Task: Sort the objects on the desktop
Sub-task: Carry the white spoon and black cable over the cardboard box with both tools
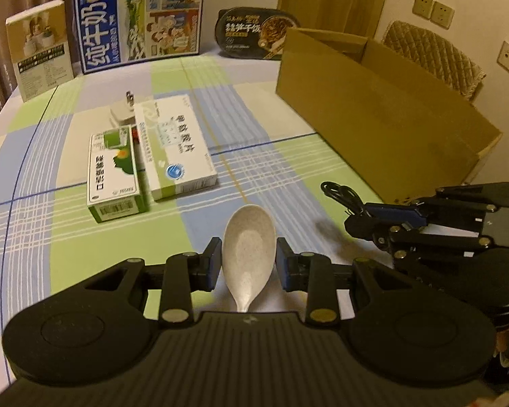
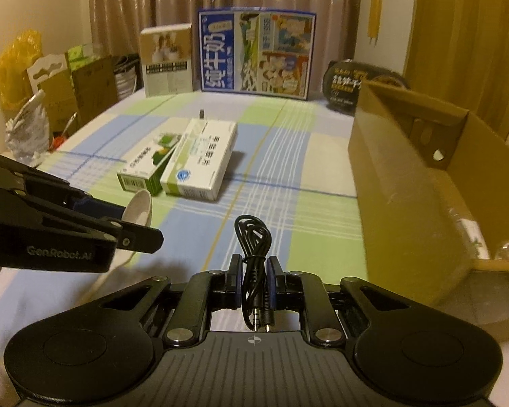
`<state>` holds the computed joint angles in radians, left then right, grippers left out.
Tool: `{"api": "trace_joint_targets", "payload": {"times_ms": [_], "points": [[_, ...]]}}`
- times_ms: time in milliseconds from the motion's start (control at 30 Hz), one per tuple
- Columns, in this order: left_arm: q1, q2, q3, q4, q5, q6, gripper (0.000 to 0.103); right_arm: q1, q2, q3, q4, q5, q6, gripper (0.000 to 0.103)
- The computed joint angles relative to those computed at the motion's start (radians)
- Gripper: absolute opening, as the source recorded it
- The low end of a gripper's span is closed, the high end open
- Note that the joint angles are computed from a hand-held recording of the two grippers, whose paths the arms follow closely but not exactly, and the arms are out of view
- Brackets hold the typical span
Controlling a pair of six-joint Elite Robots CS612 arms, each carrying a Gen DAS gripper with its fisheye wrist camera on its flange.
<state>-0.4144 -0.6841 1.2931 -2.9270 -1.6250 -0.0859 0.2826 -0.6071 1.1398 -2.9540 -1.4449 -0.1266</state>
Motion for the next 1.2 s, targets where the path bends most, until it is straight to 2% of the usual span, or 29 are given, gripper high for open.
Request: {"api": "trace_joint_targets", "payload": {"times_ms": [467, 767, 1000, 1133, 1200], "points": [[-0.036, -0.073, 0.068, -0.050, 0.075, 0.013, 0.028, -0.016, -0.098, 0.125, -0.146, -0.017, 0.058, 0.011], [-0.055, -0.115, 0.080, -0.057, 0.109, 0.035, 0.028, -0.026, -0.128, 0.150, -0.196, -0.011, 0.102, 0.011], [-0.070, -0.119, 0.052, -0.035, 0.115, 0.034, 0.028, -0.046, -0.141, 0.137, -0.214, -0.014, 0.142, 0.011], [-0.077, -0.108, 0.020, -0.018, 0.097, 0.028, 0.028, -0.072, -0.151, 0.128, -0.199, 0.015, 0.214, 0.011], [-0.078, -0.099, -0.005, -0.005, 0.075, 0.024, 0.028, -0.077, -0.152, 0.117, -0.206, 0.002, 0.210, 0.011]]}}
